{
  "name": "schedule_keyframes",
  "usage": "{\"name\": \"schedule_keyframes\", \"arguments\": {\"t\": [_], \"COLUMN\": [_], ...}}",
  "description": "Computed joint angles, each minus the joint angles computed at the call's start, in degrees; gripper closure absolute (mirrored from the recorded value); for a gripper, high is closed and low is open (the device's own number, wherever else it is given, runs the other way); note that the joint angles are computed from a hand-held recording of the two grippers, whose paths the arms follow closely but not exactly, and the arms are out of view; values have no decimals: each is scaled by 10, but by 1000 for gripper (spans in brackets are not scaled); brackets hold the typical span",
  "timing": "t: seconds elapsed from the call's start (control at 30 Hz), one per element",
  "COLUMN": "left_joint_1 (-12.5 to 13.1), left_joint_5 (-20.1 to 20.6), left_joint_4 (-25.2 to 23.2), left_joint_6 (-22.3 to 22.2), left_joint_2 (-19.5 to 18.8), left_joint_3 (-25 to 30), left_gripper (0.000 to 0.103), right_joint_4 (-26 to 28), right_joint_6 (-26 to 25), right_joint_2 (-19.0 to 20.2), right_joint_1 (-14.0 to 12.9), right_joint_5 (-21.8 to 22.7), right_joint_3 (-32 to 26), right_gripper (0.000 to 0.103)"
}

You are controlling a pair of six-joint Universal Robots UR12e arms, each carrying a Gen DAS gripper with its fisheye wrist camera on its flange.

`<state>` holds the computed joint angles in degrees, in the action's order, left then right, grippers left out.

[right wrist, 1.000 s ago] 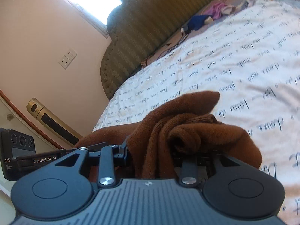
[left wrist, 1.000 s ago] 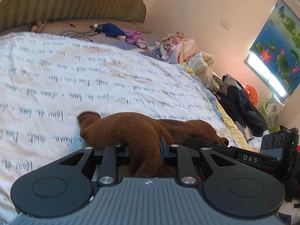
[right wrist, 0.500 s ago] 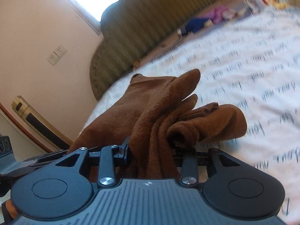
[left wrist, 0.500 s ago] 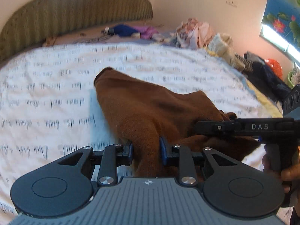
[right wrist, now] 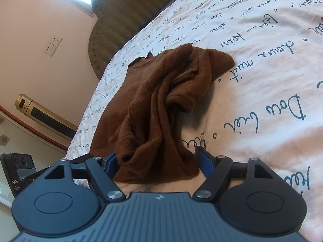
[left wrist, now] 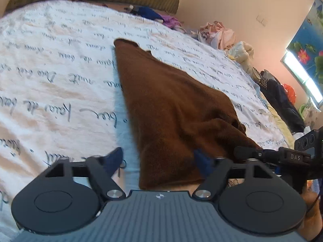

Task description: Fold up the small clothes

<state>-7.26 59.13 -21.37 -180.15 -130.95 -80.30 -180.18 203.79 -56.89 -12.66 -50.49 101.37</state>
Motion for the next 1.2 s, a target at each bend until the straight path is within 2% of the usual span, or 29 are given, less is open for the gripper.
{"name": "schedule_keyframes", "arguments": {"t": [0.03, 0.07, 0.1, 0.17, 0.23, 0.27, 0.3, 0.33, 0.37, 0.4, 0.43, 0.47, 0.5, 0.57, 0.6, 0.63, 0.7, 0.77, 0.9, 1.0, 1.03, 1.13, 1.2], "left_joint_1": [-1, -4, -5, -5, -6, -9, -15, -21, -25, -30, -35, -39, -43, -52, -56, -58, -63, -66, -67, -68, -68, -69, -68], "left_joint_5": [-10, 4, 8, 15, 29, 51, 82, 111, 134, 154, 178, 200, 219, 256, 275, 287, 310, 328, 339, 348, 350, 354, 354], "left_joint_4": [-36, -48, -42, -20, 3, 16, 22, 30, 41, 53, 69, 90, 114, 148, 157, 165, 169, 172, 175, 182, 185, 190, 191], "left_joint_6": [3, -1, -4, -12, -15, -10, -4, 1, 8, 16, 24, 30, 35, 45, 49, 53, 61, 59, 45, 44, 44, 44, 42], "left_joint_2": [-3, -2, 1, 11, 21, 25, 27, 30, 32, 35, 37, 39, 40, 42, 42, 42, 41, 41, 43, 45, 45, 46, 46], "left_joint_3": [11, 13, 10, -4, -17, -24, -29, -34, -41, -48, -56, -64, -72, -84, -87, -90, -92, -95, -102, -110, -112, -117, -120], "left_gripper": [85, 85, 87, 90, 90, 88, 86, 79, 67, 59, 43, 30, 26, 15, 13, 12, 12, 11, 10, 7, 7, 4, 4], "right_joint_4": [12, 29, 30, 10, -14, -13, -1, 12, 12, 8, 6, -1, -8, 1, 29, 60, 104, 92, 74, 53, 56, 62, 60], "right_joint_6": [-10, -16, -8, 5, 14, 13, 3, -17, -35, -46, -57, -71, -84, -112, -130, -144, -163, -176, -160, -163, -157, -116, -98], "right_joint_2": [-3, -5, -6, -9, -13, -18, -23, -30, -34, -40, -47, -55, -61, -68, -70, -70, -69, -71, -82, -80, -81, -82, -79], "right_joint_1": [4, 7, 7, 7, 6, 8, 14, 21, 27, 33, 41, 52, 61, 75, 78, 82, 97, 110, 118, 135, 136, 123, 122], "right_joint_5": [-10, -15, -7, -3, -1, -17, -51, -87, -110, -129, -157, -193, -223, -255, -254, -256, -305, -345, -353, -418, -420, -377, -385], "right_joint_3": [-2, -6, -5, 2, 15, 21, 25, 28, 33, 37, 41, 45, 48, 49, 45, 40, 33, 39, 51, 53, 54, 56, 55], "right_gripper": [37, 65, 75, 80, 80, 80, 78, 77, 77, 77, 74, 64, 57, 9, 3, 2, 2, 2, 2, 1, 1, 1, 2]}}
